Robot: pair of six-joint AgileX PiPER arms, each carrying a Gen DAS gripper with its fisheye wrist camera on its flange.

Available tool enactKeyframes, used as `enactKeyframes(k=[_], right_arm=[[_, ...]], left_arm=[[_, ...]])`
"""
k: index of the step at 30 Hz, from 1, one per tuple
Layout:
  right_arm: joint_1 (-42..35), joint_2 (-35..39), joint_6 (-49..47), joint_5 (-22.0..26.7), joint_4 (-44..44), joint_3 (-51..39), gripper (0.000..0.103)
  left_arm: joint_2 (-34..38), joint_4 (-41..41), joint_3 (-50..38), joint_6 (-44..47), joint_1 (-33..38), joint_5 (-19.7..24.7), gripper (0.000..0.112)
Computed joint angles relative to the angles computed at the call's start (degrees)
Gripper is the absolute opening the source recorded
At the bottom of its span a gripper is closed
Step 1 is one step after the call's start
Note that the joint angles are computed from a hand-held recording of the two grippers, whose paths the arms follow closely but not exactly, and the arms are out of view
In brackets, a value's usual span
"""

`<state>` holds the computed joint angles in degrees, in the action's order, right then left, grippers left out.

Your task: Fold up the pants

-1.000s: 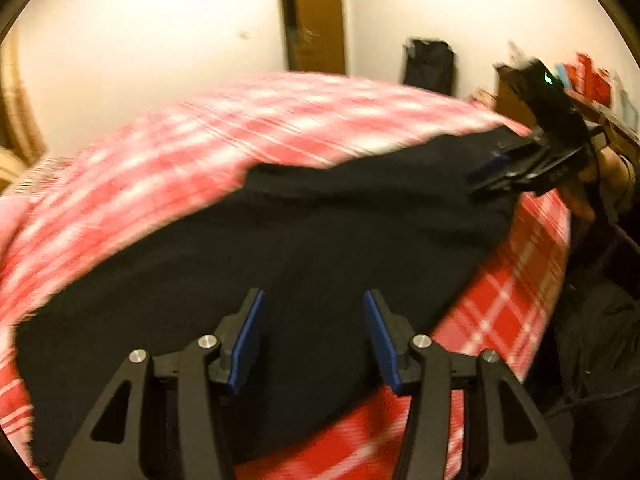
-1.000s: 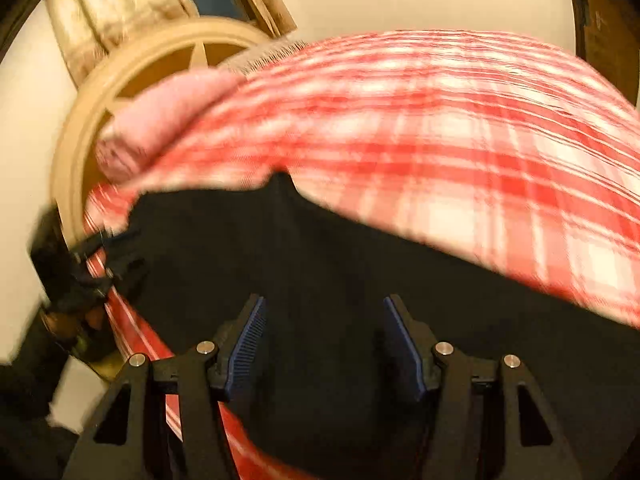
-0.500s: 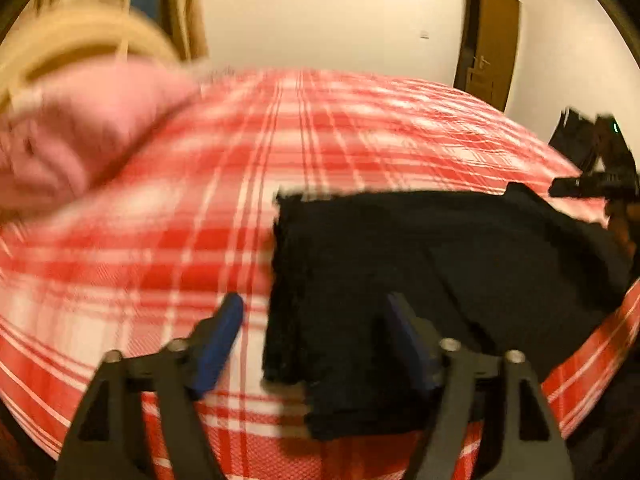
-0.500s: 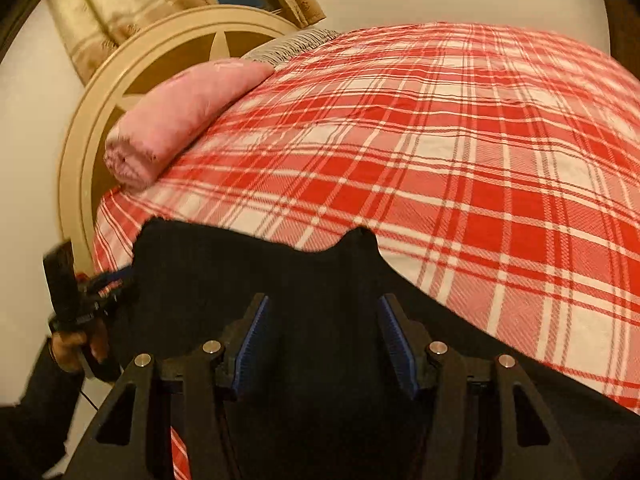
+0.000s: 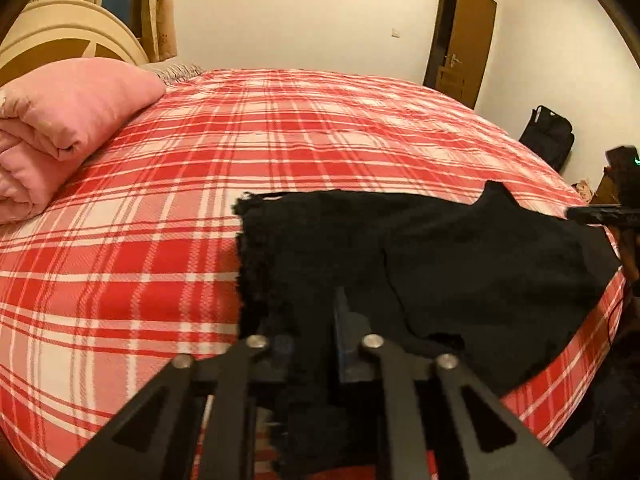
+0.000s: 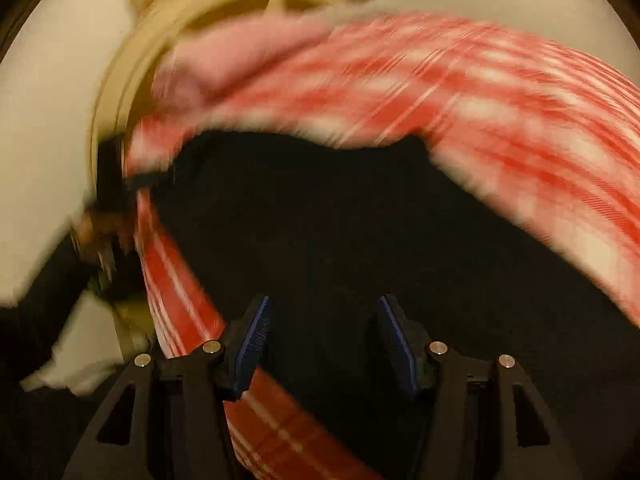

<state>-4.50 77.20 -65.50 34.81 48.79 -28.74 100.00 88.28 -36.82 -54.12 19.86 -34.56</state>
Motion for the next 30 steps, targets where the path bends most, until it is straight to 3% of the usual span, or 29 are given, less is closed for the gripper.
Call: enactKeyframes(k=[2, 3, 5, 7, 9, 12, 14, 17, 21, 23, 26, 28, 30], right_arm=[[9.59, 0.55, 5.64, -9.67, -4.43, 3.11, 0.059], [11.79, -2.10, 5.12, -11.32, -4.31, 4.56, 0.059], [10.04, -4.63, 0.04, -7.74, 1.93, 5.54, 0.059], [6.72, -4.31, -1.15, -5.56, 2.71, 5.79, 0.059], [6.24, -1.72, -2.05, -8.62, 1.43, 6.86, 0.059], [-1.02, -4.80, -6.83, -2.53, 3.75, 7.63, 0.059], [-6.16, -9.30, -9.37, 0.85, 4.49, 8.20, 0.059], [-18.68, -14.92, -13.67, 5.72, 2.89, 7.88, 0.059], [-39.78, -12.48, -19.62, 9.58, 2.15, 3.49, 0.059], [-48.45, -10.20, -23.91, 7.34, 3.40, 1.90, 0.059], [-57.18, -5.41, -31.14, 6.00, 6.16, -0.18, 0.059], [-60.58, -0.51, -33.34, 4.52, 6.44, -2.29, 0.059], [-62.63, 4.07, -34.53, 1.91, 6.27, -3.60, 0.059]], left_arm=[[2.33, 0.15, -0.95, 0.11, 0.22, -0.29, 0.014], [2.42, -1.58, -0.38, 2.11, 0.44, -0.67, 0.015], [1.29, -2.37, 0.60, 2.78, 0.57, -0.94, 0.018], [-1.47, -1.46, 1.94, 0.54, 1.19, -0.49, 0.035], [-5.05, -6.63, 5.11, 5.65, 1.92, -1.27, 0.060], [-11.02, -15.27, 10.90, 16.56, 4.28, -4.06, 0.085], [-13.19, -19.92, 13.46, 21.73, 4.26, -5.44, 0.087], [-14.13, -23.42, 14.09, 23.82, -0.98, -2.22, 0.087], [-14.50, -32.13, 14.63, 28.03, -11.72, 4.19, 0.087], [-14.25, -39.11, 14.97, 32.56, -17.54, 7.17, 0.087], [-12.05, -56.30, 14.65, 46.67, -26.06, 11.77, 0.087], [-10.20, -67.34, 14.16, 55.75, -29.63, 13.52, 0.087], [-8.63, -71.11, 13.56, 58.48, -31.26, 14.27, 0.087]])
